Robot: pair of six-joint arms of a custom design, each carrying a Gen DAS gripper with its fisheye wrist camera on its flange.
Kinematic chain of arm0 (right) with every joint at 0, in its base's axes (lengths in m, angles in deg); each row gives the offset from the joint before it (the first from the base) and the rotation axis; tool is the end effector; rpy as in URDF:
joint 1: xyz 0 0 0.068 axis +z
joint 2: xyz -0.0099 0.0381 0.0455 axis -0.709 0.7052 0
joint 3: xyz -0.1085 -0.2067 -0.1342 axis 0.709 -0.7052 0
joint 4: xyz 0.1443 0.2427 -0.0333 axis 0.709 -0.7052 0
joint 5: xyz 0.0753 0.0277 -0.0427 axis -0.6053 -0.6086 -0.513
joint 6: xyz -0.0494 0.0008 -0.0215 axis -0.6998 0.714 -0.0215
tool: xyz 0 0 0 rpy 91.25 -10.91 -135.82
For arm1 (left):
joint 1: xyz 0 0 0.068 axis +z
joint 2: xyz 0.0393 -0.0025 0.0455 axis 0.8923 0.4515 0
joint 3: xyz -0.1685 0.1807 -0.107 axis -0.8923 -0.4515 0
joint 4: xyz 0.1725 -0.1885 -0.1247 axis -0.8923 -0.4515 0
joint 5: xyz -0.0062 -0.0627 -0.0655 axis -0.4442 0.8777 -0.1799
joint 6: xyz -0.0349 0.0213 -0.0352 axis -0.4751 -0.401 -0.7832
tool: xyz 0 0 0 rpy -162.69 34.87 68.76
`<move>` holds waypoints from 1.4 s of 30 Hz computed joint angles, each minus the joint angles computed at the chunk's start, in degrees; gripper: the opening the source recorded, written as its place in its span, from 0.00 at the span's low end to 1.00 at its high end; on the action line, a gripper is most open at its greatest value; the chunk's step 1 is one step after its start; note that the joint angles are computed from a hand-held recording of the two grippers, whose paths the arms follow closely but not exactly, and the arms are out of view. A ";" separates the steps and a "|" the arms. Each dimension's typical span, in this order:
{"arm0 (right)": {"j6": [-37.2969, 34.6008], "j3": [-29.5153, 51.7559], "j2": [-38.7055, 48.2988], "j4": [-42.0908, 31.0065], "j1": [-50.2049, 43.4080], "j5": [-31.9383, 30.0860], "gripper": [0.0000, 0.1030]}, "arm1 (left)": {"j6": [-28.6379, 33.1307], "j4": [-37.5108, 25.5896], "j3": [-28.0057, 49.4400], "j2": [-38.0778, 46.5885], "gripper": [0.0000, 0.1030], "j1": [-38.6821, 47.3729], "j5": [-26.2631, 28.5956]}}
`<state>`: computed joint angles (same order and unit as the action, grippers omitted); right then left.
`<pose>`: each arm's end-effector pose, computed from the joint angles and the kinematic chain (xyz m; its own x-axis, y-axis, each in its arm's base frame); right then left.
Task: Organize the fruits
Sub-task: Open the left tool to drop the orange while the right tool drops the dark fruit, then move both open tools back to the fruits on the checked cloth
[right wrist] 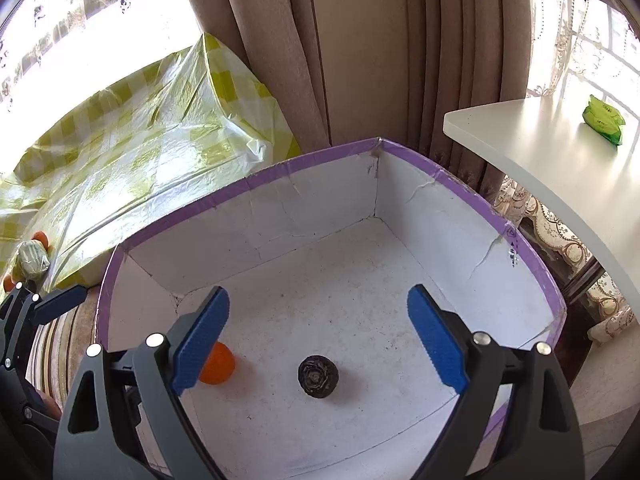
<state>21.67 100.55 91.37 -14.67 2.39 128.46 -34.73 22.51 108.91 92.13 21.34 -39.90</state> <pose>0.1588 0.1398 0.2590 -0.6129 0.3468 -0.7100 0.3755 0.9184 0.1244 0.2076 -0.1833 0.2353 -0.2963 0.6194 -0.7270 0.7443 0.6267 0.2305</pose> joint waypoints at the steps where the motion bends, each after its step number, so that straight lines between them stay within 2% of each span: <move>1: 0.09 0.56 -0.12 -0.37 0.44 0.92 0.88 | -0.15 -0.02 -0.84 -1.92 0.86 0.53 0.31; 5: -0.76 1.60 -1.05 1.33 1.16 1.49 0.88 | -1.12 -0.23 -2.90 -7.62 0.86 3.37 1.08; 11: -0.59 3.02 0.38 5.55 3.82 1.71 0.88 | -2.51 -0.11 -4.94 -15.17 0.86 13.06 3.91; 15: -0.62 4.22 3.17 10.14 5.21 0.26 0.90 | -4.09 -0.97 -5.32 -19.10 0.86 24.57 9.54; 20: -3.34 8.07 11.10 16.33 7.37 -2.49 0.90 | -5.97 -0.49 -4.53 -20.07 0.86 40.61 18.48; 24: -5.72 12.10 17.90 20.68 8.45 -5.96 0.90 | -6.57 0.27 -2.83 -17.45 0.85 53.39 26.08; 29: -8.78 18.41 25.90 24.03 9.80 -9.28 0.91 | -6.80 1.24 0.49 -10.13 0.84 64.06 31.43; 31: -10.10 21.20 28.98 24.77 10.23 -10.71 0.91 | -6.74 0.24 2.77 -6.17 0.79 66.85 32.92; 33: -11.51 24.47 32.28 25.02 10.69 -11.75 0.92 | -6.69 -1.51 5.21 -2.38 0.71 68.38 33.02; 36: -13.29 29.06 36.74 25.03 11.55 -13.04 0.92 | -6.81 -4.32 8.47 2.88 0.65 70.34 34.95; 38: -14.71 32.44 39.72 24.85 11.93 -14.20 0.92 | -6.58 -5.89 10.34 5.72 0.64 70.50 34.66; 42: -17.37 38.71 45.15 24.27 12.91 -15.48 0.92 | -6.27 -8.59 13.00 10.11 0.55 69.53 33.56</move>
